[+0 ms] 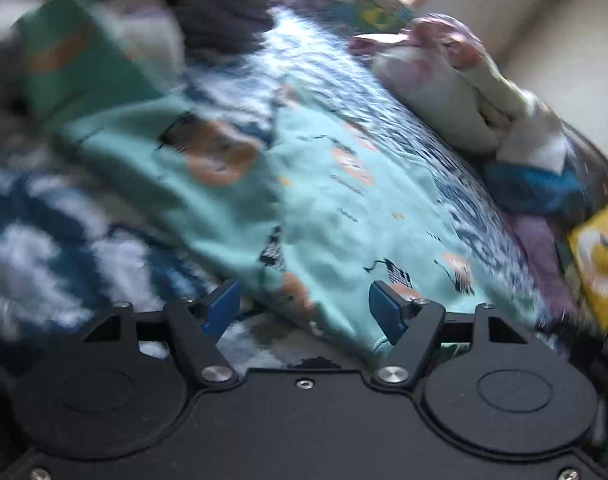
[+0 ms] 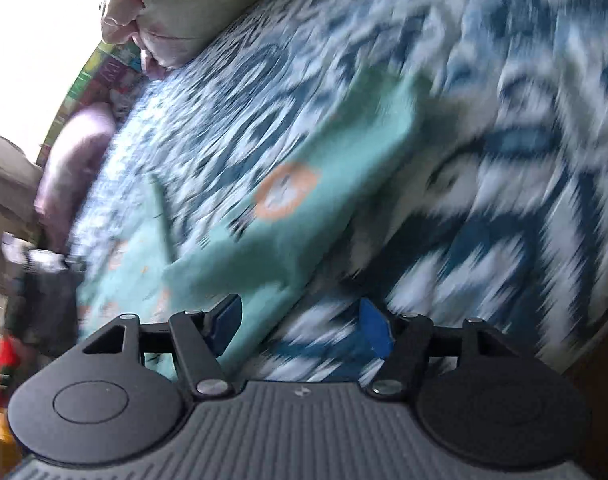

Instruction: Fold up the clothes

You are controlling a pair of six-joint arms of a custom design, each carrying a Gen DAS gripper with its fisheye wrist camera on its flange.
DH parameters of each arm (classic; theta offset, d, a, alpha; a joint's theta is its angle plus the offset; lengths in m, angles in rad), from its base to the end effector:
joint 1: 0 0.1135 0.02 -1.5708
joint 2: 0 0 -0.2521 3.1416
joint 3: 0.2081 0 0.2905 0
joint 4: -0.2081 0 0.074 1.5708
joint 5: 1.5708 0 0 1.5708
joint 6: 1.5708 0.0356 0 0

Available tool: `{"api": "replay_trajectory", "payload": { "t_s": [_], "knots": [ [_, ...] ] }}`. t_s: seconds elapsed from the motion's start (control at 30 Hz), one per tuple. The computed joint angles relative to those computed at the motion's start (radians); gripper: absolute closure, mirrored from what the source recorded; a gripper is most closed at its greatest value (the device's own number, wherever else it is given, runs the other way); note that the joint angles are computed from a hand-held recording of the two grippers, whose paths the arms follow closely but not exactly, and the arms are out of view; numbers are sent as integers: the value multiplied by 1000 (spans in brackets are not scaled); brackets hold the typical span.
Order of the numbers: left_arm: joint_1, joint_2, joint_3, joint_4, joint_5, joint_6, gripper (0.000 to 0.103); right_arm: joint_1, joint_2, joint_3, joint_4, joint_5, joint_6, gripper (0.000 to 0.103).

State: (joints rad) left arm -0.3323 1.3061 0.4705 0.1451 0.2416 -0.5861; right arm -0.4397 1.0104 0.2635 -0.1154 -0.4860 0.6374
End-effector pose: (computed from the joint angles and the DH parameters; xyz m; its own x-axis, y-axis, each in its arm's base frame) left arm 0.2552 -0.0971 0.1171 -0.7732 -0.3013 -0.5580 0.0761 0.8295 -0.5534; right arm 0.1917 -0.0718 0.0979 -0.4919 0.8129 -0.3119 0.4904 0.5546 0.6723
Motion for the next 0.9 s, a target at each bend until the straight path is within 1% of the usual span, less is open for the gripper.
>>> {"api": "replay_trajectory", "payload": {
  "t_s": [0.03,0.1,0.13,0.2,0.3,0.33,0.37,0.43,0.5,0.53,0.57,0.6,0.63,0.67,0.7,0.73,0.8,0.83,0.87,0.9],
  "knots": [
    [19,7,7,-21,43,-49,32,34,-14,-16,12,-16,30,37],
    [36,27,5,3,120,-137,32,116,-44,-48,40,-34,97,37],
    [27,44,5,28,139,-167,32,168,-59,-63,56,-29,135,37],
    [-8,109,9,108,162,-226,33,254,-21,-69,125,-20,196,37],
    [-48,232,20,248,219,-344,33,367,-12,-84,202,68,283,37],
    [-64,267,21,293,215,-379,35,387,-3,-89,233,83,314,37],
    [-82,285,21,320,191,-396,36,389,20,-90,271,74,339,38],
    [-100,282,23,334,161,-413,36,402,65,-91,341,55,393,41],
    [-94,291,21,369,169,-458,38,423,101,-80,368,73,398,45],
    [-93,302,27,371,170,-473,44,438,122,-71,381,91,402,46],
    [-96,309,35,358,168,-472,51,447,164,-63,419,97,413,47],
    [-103,309,42,343,161,-459,55,458,202,-55,459,94,423,54],
    [-115,309,51,322,147,-437,68,475,229,-40,466,98,417,68],
    [-131,309,67,284,122,-400,95,492,252,-22,460,106,403,74],
    [-146,303,79,245,93,-364,102,508,267,-10,456,117,384,82],
    [-160,292,84,213,67,-332,102,523,278,-2,453,130,362,85],
    [-168,186,29,198,55,-311,102,524,221,-21,425,123,340,87],
    [-175,160,24,164,42,-282,102,512,137,-52,391,108,317,87],
    [-181,134,20,130,28,-255,102,504,44,-74,329,103,287,88],
    [-188,120,20,101,16,-229,102,497,-2,-81,274,102,256,88]
  ]
}}
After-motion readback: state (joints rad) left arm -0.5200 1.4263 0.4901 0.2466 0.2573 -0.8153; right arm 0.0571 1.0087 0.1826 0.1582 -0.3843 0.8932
